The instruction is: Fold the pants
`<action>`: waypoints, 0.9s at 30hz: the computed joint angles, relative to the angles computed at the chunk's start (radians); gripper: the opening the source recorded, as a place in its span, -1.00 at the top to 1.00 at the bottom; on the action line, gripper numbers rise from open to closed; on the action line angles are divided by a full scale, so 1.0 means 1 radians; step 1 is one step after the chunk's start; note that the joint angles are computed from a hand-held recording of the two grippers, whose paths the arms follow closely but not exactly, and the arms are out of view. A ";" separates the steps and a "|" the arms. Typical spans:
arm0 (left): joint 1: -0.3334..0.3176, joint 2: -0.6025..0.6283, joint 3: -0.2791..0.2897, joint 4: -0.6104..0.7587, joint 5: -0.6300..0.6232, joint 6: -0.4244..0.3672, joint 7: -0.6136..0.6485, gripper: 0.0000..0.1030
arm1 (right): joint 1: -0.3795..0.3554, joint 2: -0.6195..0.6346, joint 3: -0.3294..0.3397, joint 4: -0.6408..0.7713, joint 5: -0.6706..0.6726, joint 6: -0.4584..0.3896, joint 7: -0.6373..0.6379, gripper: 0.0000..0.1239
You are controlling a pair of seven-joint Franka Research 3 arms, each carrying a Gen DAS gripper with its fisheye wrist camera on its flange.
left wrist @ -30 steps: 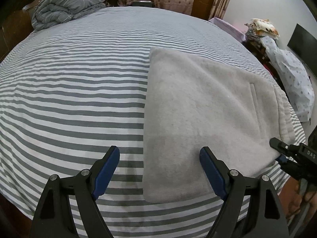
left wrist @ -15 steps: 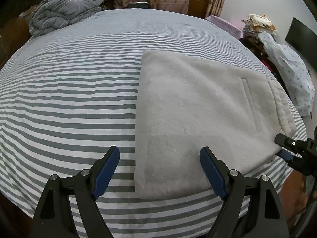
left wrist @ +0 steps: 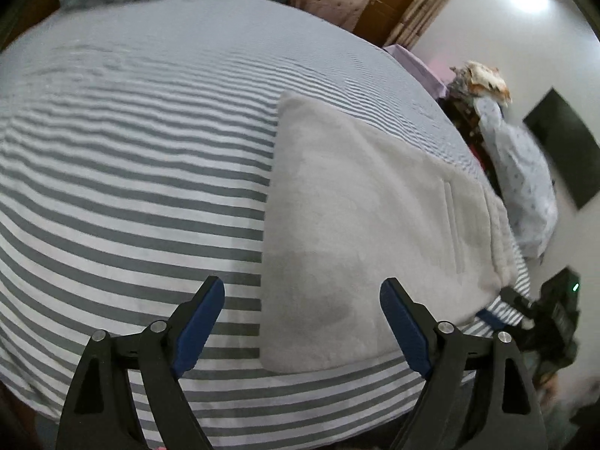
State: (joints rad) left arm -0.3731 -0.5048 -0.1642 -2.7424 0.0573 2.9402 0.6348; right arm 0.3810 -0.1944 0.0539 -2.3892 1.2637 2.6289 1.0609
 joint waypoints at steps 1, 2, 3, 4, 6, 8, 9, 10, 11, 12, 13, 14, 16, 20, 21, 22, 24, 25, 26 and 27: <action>-0.023 0.007 0.029 -0.005 -0.020 0.017 0.013 -0.67 | -0.002 0.007 -0.009 0.003 0.008 -0.018 -0.026 -0.55; -0.052 0.019 0.063 -0.009 -0.048 0.037 0.029 -0.68 | -0.005 0.014 -0.018 0.007 0.022 -0.042 -0.053 -0.55; -0.082 0.033 0.097 -0.012 -0.079 0.055 0.047 -0.68 | -0.011 0.021 -0.022 0.011 0.027 -0.061 -0.068 -0.56; -0.117 0.045 0.135 -0.014 -0.111 0.071 0.072 -0.68 | -0.014 0.027 -0.022 0.015 0.035 -0.071 -0.082 -0.58; -0.181 0.067 0.205 -0.014 -0.174 0.094 0.127 -0.68 | -0.022 0.041 -0.021 0.025 0.050 -0.091 -0.112 -0.61; -0.233 0.085 0.258 -0.012 -0.230 0.115 0.184 -0.68 | -0.030 0.062 -0.023 0.041 0.069 -0.128 -0.155 -0.61; -0.249 0.094 0.277 -0.011 -0.252 0.127 0.208 -0.69 | -0.037 0.072 -0.024 0.050 0.073 -0.146 -0.169 -0.61; -0.273 0.103 0.300 -0.011 -0.277 0.147 0.235 -0.70 | -0.042 0.082 -0.023 0.057 0.073 -0.163 -0.183 -0.62; -0.286 0.105 0.313 -0.011 -0.293 0.157 0.254 -0.71 | -0.046 0.090 -0.020 0.063 0.079 -0.175 -0.204 -0.62; -0.305 0.112 0.333 -0.007 -0.310 0.167 0.275 -0.71 | -0.049 0.096 -0.015 0.067 0.084 -0.178 -0.219 -0.62; -0.332 0.117 0.362 -0.001 -0.328 0.170 0.301 -0.71 | -0.051 0.101 -0.010 0.072 0.088 -0.179 -0.229 -0.65; -0.372 0.123 0.403 0.007 -0.351 0.174 0.337 -0.71 | -0.051 0.104 -0.006 0.074 0.097 -0.181 -0.239 -0.65; -0.429 0.137 0.459 0.027 -0.393 0.175 0.400 -0.72 | -0.056 0.115 -0.004 0.083 0.133 -0.191 -0.284 -0.65; -0.535 0.146 0.559 0.048 -0.482 0.195 0.516 -0.71 | -0.066 0.145 0.001 0.115 0.169 -0.206 -0.303 -0.65; -0.571 0.152 0.591 0.059 -0.506 0.197 0.548 -0.71 | -0.071 0.156 0.000 0.125 0.195 -0.218 -0.313 -0.65; -0.610 0.158 0.625 0.070 -0.532 0.201 0.580 -0.71 | -0.077 0.164 -0.001 0.132 0.209 -0.226 -0.317 -0.64; -0.658 0.176 0.669 0.097 -0.575 0.196 0.627 -0.71 | -0.086 0.181 0.002 0.146 0.230 -0.234 -0.318 -0.62; -0.692 0.185 0.702 0.113 -0.603 0.195 0.655 -0.71 | -0.090 0.191 0.003 0.156 0.234 -0.236 -0.315 -0.61; -0.723 0.190 0.734 0.126 -0.632 0.194 0.684 -0.71 | -0.092 0.199 0.007 0.167 0.223 -0.234 -0.310 -0.61; -0.750 0.197 0.762 0.137 -0.661 0.191 0.708 -0.71 | -0.092 0.207 0.011 0.178 0.211 -0.228 -0.302 -0.61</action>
State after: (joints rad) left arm -1.1232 -0.3080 0.5974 -2.6053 -0.6042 3.1317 1.3425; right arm 0.2888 0.0127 0.0651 -2.2115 1.4745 2.4007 0.7586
